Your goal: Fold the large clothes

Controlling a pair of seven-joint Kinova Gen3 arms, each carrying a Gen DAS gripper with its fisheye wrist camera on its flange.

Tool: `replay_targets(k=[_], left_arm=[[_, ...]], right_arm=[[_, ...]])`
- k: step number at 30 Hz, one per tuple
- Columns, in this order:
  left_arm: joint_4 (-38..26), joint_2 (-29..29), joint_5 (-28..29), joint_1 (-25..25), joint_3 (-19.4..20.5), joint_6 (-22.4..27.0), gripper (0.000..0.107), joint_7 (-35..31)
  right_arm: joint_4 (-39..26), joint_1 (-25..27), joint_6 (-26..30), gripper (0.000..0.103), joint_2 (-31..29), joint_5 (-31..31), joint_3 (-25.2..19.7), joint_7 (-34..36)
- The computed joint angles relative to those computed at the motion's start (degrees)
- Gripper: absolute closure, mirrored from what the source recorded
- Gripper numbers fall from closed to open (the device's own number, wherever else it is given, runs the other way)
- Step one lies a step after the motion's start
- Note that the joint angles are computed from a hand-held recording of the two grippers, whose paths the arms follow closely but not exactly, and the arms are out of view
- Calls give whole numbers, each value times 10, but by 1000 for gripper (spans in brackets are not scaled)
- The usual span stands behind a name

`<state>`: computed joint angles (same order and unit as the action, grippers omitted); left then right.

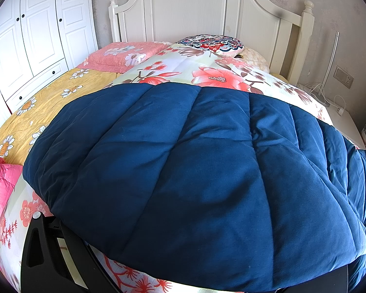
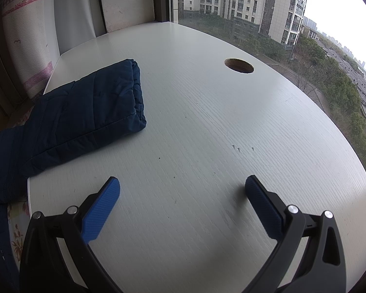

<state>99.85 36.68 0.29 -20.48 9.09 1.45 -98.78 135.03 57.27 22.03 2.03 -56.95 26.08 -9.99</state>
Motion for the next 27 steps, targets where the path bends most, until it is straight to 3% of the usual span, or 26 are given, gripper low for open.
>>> replay_targets(k=[27], left_arm=[[-1, 1, -2, 0, 0, 1, 9, 2]], right_arm=[[0, -1, 0, 2, 0, 1, 0, -2]])
